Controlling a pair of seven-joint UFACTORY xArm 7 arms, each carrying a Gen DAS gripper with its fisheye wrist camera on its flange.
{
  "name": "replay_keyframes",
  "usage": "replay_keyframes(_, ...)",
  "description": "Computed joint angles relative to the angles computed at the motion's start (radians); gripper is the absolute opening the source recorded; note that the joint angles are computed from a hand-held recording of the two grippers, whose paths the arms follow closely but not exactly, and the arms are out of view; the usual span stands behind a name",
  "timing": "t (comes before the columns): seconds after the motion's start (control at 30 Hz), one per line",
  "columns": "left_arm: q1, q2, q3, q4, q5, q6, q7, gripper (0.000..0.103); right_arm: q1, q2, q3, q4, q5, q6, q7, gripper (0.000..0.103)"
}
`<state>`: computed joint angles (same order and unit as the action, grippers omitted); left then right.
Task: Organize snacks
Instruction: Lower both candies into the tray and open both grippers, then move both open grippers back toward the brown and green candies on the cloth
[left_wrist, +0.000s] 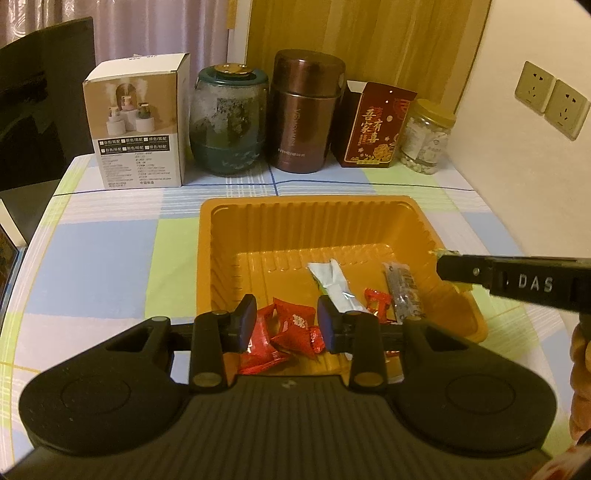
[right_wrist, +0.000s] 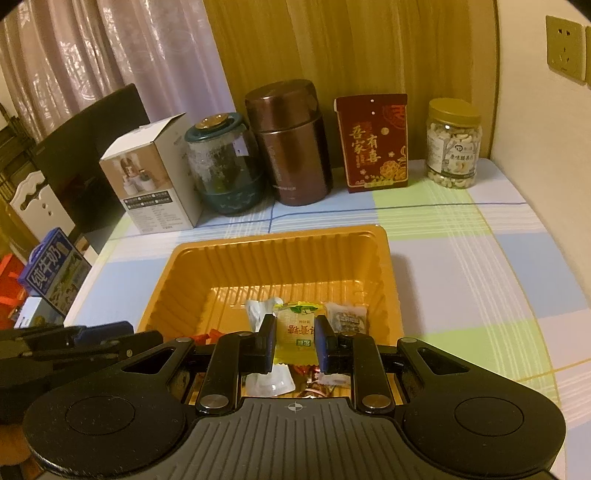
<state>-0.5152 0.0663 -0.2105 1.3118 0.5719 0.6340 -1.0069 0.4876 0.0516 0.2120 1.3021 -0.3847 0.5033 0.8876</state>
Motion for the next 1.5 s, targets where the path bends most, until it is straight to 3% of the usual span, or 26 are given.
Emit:
replay_keyframes(0.07, 0.0, -0.002, 0.0, -0.003, 0.001, 0.004, -0.004, 0.033, -0.006, 0.004, -0.001, -0.007, 0.036, -0.031, -0.023, 0.024)
replay_keyframes(0.1, 0.0, -0.003, 0.0, -0.006, 0.001, 0.003, -0.005, 0.034, -0.007, 0.003, -0.002, -0.011, 0.045, -0.04, -0.025, 0.036)
replay_keyframes(0.13, 0.0, -0.007, 0.0, -0.011, 0.001, 0.001, -0.006, 0.035, -0.008, -0.003, -0.005, -0.022, 0.04, -0.054, -0.012, 0.057)
replay_keyframes(0.2, 0.002, -0.015, -0.002, -0.023, 0.002, -0.003, -0.012, 0.038, -0.01, -0.02, -0.01, -0.047, 0.001, -0.084, 0.041, 0.066)
replay_keyframes(0.63, 0.008, -0.113, -0.051, -0.103, -0.003, 0.011, -0.072, 0.047, -0.06, -0.174, 0.038, -0.172, 0.034, -0.019, 0.098, 0.066)
replay_keyframes(0.87, 0.015, -0.209, -0.111, -0.147, -0.003, 0.056, -0.124, 0.057, -0.076, -0.298, 0.093, -0.248, 0.083, 0.035, 0.113, 0.066)
replay_keyframes(1.13, 0.03, -0.335, -0.191, -0.197, -0.025, 0.131, -0.156, 0.061, -0.081, -0.446, 0.159, -0.311, 0.124, 0.093, 0.128, 0.066)
replay_keyframes(1.5, 0.05, -0.531, -0.298, -0.316, -0.128, 0.204, -0.212, 0.069, -0.047, -0.627, 0.232, -0.404, 0.214, 0.195, 0.136, 0.069)
